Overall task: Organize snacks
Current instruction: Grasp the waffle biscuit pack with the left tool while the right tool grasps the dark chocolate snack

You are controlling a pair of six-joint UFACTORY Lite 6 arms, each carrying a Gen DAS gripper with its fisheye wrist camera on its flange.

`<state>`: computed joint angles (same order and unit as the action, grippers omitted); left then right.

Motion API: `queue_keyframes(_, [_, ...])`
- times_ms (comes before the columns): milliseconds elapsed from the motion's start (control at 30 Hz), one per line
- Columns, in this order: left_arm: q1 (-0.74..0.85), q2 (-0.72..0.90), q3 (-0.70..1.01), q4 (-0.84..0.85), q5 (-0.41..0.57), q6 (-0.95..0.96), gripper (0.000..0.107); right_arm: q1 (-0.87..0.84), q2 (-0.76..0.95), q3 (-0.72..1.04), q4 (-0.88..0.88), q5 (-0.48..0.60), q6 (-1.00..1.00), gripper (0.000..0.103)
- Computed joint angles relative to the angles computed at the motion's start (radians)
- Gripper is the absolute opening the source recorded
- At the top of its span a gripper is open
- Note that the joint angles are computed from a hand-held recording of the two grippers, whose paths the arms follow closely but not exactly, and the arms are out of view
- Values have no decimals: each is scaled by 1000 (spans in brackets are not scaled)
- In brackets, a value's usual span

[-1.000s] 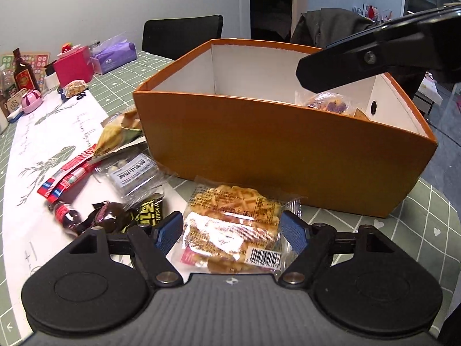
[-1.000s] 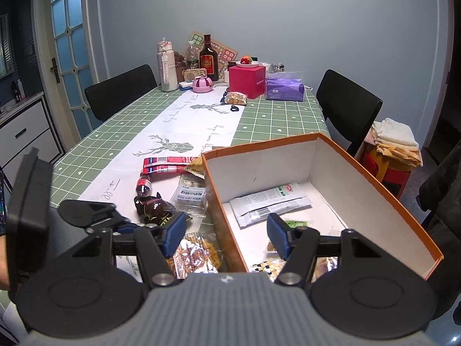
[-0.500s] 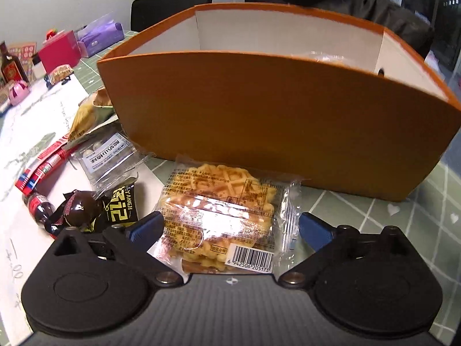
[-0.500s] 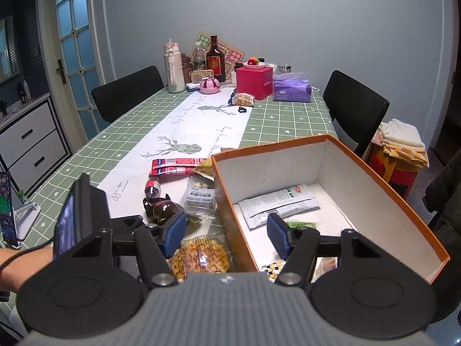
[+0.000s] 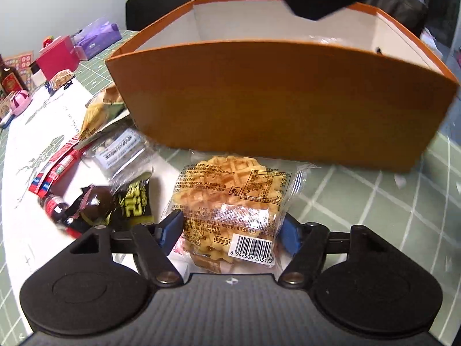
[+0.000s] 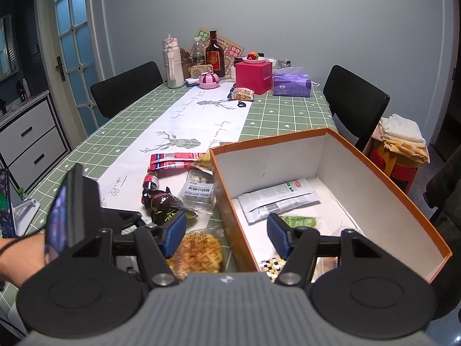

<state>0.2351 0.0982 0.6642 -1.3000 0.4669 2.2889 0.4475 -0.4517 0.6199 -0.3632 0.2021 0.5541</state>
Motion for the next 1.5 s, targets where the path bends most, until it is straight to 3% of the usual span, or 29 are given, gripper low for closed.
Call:
queue_keyframes(133, [116,-26,-16,122,62,-11,79,17,39,12,39,-11,-36,61])
queue_keyframes(233, [219,-17,2,196,113,-15,79,54,89,36,-50,-19,64,61])
queue_keyframes(567, [472,78,137,348,244,-35,79,198,409,238,-716,-37,751,61])
queue_keyframes(700, [532,110,179,378,270,-31,79,230,578,341,-1092,-30,1087,61])
queue_keyframes(900, [584,176,267,418,304,-71,79,276,824,503,-1542,18,1354,58])
queue_keyframes(1100, [607,214,318,435,324,-93,79,275,1019,681,-1624,-9,1344,57])
queue_keyframes(1267, [606,224,332,444,334,-109,79,271,1137,797,-1473,1,1150,54])
queue_keyframes(1500, [603,238,348,451,344,-131,79,257,1198,858,-1368,5,1024,53])
